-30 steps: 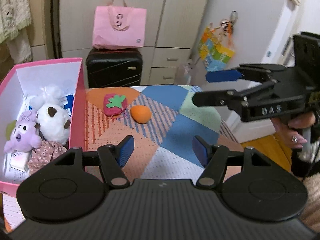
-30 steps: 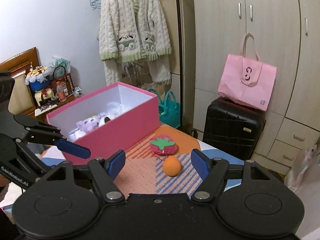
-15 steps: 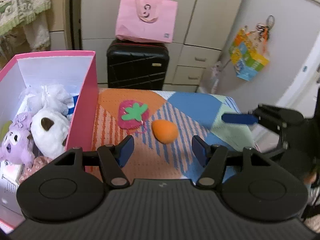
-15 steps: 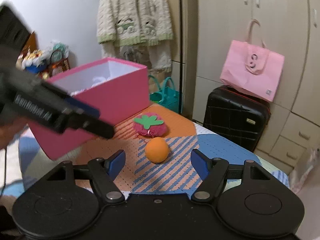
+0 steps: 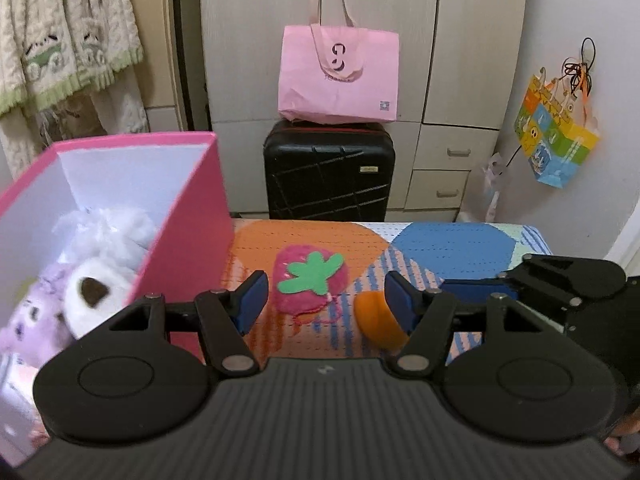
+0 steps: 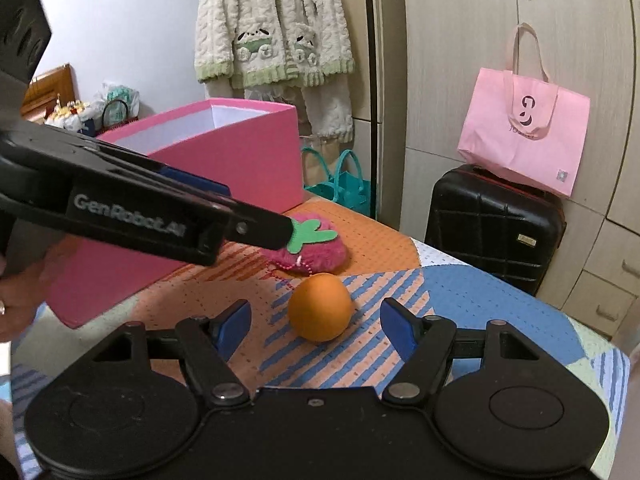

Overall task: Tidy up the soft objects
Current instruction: 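Close the left tool on the strawberry plush while the right tool grasps the orange sponge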

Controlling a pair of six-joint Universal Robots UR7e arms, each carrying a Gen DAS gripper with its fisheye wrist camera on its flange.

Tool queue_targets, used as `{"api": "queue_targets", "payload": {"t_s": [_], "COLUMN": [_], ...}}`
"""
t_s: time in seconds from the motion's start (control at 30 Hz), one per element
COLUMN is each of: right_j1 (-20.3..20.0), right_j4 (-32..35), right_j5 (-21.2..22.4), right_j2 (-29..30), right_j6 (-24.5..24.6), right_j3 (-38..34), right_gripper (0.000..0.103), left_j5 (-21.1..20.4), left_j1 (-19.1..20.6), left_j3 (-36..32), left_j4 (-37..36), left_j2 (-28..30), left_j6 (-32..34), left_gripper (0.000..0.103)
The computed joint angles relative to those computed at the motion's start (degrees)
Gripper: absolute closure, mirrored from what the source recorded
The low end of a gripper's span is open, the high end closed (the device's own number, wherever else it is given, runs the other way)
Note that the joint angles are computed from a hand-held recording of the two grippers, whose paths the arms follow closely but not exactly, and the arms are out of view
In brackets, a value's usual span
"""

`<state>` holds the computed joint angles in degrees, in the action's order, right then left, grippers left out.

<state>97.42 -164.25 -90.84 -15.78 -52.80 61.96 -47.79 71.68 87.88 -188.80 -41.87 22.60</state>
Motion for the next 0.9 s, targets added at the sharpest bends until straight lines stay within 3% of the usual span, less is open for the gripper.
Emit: {"api": "queue_targets", "payload": {"t_s": [0.2,0.27,0.37,0.6,0.73,0.9], "right_j1": [0.7,0.9,0.8,0.5,0.4,0.4], "right_j4": [4.1,5.6,7.3,5.4,4.3,3.8], "right_j5": [-2.9,-3.8,-3.8,-3.4,-3.2,-3.0], "right_j2": [2.8,3.8,4.4,3.8,3.4,3.5], "right_j6": [-0.8,-0.5,0.8,0.8,1.2,1.5], "right_j3": [-5.2,-7.0,-8.2,-6.6,-5.5,-5.5], "right_gripper": [0.035,0.048,0.058,0.061,0.061,0.061], "left_j5": [2.0,2.9,5.4,7.8,5.5,5.2], "left_j1": [1.2,1.5,1.6,2.3,2.7,2.4], "left_j3": [-6.0,-7.8,-10.3,-13.5,-13.1,-11.7], "left_j4": [1.7,2.1,1.4,3.7,5.5,2.9], "left_j2": [4.3,5.6,7.9,10.1,9.5,9.0], "left_j6": [-2.7,-3.1,-0.9,-0.4,-1.3,-0.1], "left_gripper": [0.04,0.039,0.039,0.04,0.057,0.061]}}
